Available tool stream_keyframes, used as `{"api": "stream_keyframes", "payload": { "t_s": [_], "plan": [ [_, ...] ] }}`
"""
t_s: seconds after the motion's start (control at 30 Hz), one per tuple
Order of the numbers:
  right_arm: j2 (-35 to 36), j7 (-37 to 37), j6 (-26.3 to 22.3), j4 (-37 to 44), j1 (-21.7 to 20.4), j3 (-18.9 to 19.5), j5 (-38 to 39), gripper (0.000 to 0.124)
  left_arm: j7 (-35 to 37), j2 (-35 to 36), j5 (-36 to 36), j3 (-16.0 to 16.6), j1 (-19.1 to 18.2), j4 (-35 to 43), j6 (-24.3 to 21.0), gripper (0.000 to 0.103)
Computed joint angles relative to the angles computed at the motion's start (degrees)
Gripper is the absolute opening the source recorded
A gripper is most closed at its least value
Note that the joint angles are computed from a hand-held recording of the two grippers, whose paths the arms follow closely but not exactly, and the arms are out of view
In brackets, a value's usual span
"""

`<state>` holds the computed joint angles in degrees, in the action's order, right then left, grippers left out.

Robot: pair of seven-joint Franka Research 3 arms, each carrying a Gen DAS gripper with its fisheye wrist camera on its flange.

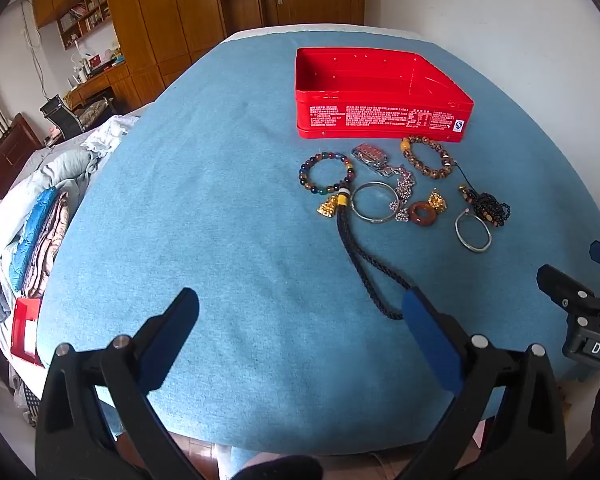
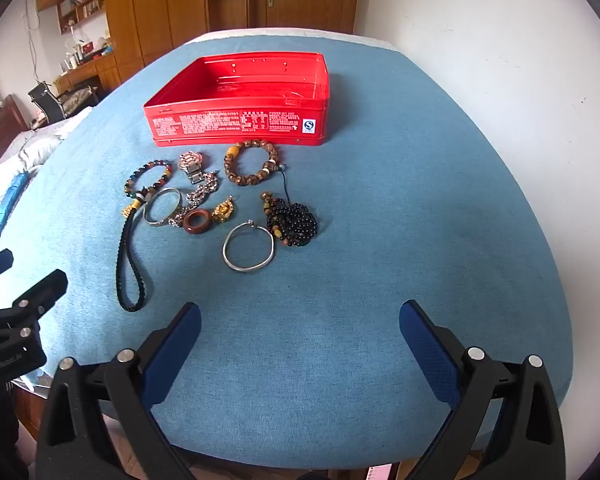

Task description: Organize jewelry

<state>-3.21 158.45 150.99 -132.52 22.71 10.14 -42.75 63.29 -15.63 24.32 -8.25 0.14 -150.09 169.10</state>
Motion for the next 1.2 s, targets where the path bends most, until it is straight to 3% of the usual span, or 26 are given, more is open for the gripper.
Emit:
{"api": "stream_keyframes", "payload": {
  "t_s": [1.2],
  "plan": [
    [-0.1, 0.1, 0.7, -0.4, -0.3, -0.1, -0.1, 0.099, 0.3, 0.0, -0.3, 0.0, -0.1, 0.0, -0.2, 0.1]
  ]
}}
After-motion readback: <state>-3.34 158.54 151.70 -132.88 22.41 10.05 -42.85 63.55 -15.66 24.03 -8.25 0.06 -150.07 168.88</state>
